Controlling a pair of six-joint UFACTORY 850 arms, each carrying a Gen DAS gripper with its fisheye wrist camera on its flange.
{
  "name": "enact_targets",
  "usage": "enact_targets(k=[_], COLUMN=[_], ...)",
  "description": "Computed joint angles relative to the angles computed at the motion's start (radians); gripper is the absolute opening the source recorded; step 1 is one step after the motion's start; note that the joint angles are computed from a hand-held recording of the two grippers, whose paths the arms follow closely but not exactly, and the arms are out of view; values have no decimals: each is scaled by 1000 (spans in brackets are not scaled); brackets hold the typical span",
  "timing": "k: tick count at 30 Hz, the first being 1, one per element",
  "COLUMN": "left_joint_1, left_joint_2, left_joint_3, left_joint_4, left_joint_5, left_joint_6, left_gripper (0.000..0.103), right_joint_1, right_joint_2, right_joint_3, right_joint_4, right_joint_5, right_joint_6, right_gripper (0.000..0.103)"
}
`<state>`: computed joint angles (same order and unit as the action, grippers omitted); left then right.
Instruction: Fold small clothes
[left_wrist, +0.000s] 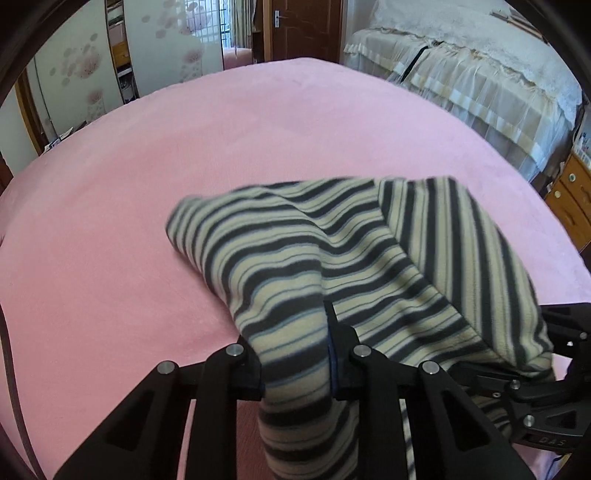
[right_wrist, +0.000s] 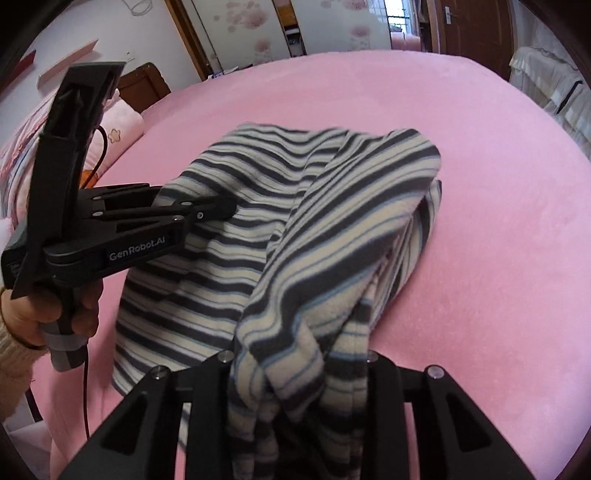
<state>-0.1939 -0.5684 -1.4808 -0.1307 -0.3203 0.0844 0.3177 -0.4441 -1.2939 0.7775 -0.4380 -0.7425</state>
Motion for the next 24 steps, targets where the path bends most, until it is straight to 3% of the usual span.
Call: enact_targets(k=[7,11,17,24], left_joint_1=[38,95,235,455], left_joint_2=[102,166,264,242], left_joint_3=[2,-14,-9,-34], left_joint_4=[39,89,117,65], left_joint_5=[-80,-159,-211,-225], left_joint_6=[35,48,117,281], left_gripper=[21,21,22,22], right_joint_1=[28,63,181,330], right_joint_2=[71,82,36,-161], right_joint_3=[-6,-60,-189,-426], right_joint_4=[73,160,281,372], right_joint_5=[-40,-81,-72,-40], right_joint_6=[-21,-57,-126,-84], right_gripper=[29,29,29,29])
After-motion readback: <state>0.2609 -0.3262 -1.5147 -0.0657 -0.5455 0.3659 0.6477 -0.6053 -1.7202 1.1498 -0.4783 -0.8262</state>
